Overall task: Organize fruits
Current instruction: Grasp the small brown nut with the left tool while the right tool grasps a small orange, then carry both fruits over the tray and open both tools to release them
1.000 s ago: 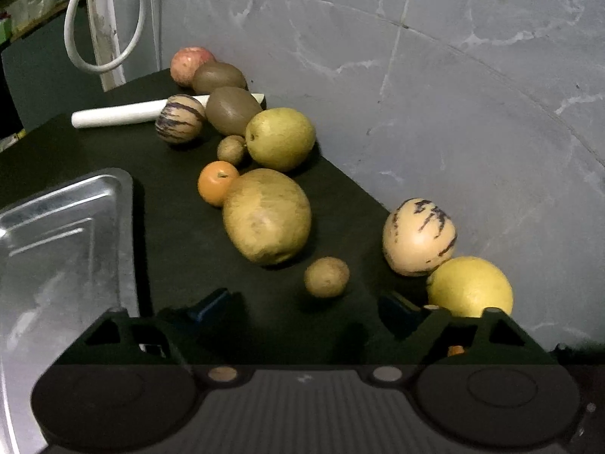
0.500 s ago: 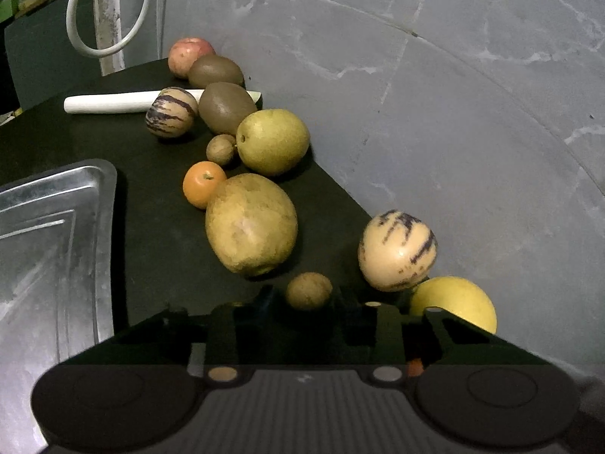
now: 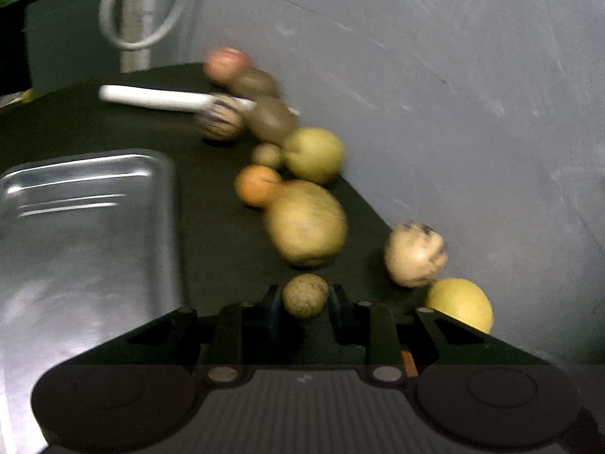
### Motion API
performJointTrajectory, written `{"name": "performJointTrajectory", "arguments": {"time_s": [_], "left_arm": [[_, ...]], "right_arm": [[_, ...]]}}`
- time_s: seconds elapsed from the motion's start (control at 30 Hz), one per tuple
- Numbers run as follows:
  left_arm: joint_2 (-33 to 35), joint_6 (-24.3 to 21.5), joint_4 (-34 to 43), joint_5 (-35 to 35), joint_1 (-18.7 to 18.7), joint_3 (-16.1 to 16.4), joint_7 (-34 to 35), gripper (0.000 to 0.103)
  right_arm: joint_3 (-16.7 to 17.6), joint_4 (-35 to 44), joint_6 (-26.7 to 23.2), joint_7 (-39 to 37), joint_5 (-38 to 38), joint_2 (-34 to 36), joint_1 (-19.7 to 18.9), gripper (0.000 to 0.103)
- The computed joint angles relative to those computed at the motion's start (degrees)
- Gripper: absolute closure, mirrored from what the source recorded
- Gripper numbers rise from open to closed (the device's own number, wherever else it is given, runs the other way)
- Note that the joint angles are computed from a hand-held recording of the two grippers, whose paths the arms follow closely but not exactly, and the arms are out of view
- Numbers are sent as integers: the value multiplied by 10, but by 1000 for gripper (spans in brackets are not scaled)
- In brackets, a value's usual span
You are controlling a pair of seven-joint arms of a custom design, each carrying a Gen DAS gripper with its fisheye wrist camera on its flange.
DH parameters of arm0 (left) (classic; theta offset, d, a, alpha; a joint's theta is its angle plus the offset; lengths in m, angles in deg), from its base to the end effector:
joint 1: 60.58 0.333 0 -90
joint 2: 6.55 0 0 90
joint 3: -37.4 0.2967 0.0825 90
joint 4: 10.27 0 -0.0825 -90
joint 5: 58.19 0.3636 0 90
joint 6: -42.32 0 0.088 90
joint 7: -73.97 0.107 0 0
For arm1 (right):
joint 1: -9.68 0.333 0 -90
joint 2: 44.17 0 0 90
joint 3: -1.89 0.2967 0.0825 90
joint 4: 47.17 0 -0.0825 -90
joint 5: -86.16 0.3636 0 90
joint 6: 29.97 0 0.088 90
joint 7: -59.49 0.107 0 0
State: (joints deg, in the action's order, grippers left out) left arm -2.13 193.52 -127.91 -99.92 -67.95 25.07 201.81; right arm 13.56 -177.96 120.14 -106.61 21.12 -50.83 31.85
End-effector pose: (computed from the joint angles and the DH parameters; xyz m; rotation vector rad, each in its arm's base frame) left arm 0.5548 -0.1782 0.4440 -1.5388 2.4283 -1.0452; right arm 0.4141 0.3047 0.4312 -1.3974 1.9370 -0.7063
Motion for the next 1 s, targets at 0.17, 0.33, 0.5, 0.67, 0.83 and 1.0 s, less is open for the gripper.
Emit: {"name": "performJointTrajectory", "arguments": {"time_s": [0.17, 0.33, 0.5, 0.67, 0.83, 1.0], "left_arm": [[4, 40, 7, 17, 23, 24, -46, 74], [57, 74, 63, 79, 54, 38, -121, 74], [120, 93, 127, 129, 89, 32, -172, 74], [165, 111, 166, 173, 107, 22, -211, 74], [189, 112, 184, 201, 122, 8, -228, 74], [186, 106, 178, 206, 136, -4, -222, 73]], "right_arm": [[-20, 87, 61, -64, -22, 72, -1, 68], [-53, 214, 124, -201, 43, 181, 8, 68], [-53, 348, 138, -358, 143, 296, 9, 68], [-40, 457, 122, -489, 226, 387, 11, 68], [-46, 510, 98, -568, 282, 427, 28, 68], [-76, 521, 96, -588, 320, 436, 57, 68]]}}
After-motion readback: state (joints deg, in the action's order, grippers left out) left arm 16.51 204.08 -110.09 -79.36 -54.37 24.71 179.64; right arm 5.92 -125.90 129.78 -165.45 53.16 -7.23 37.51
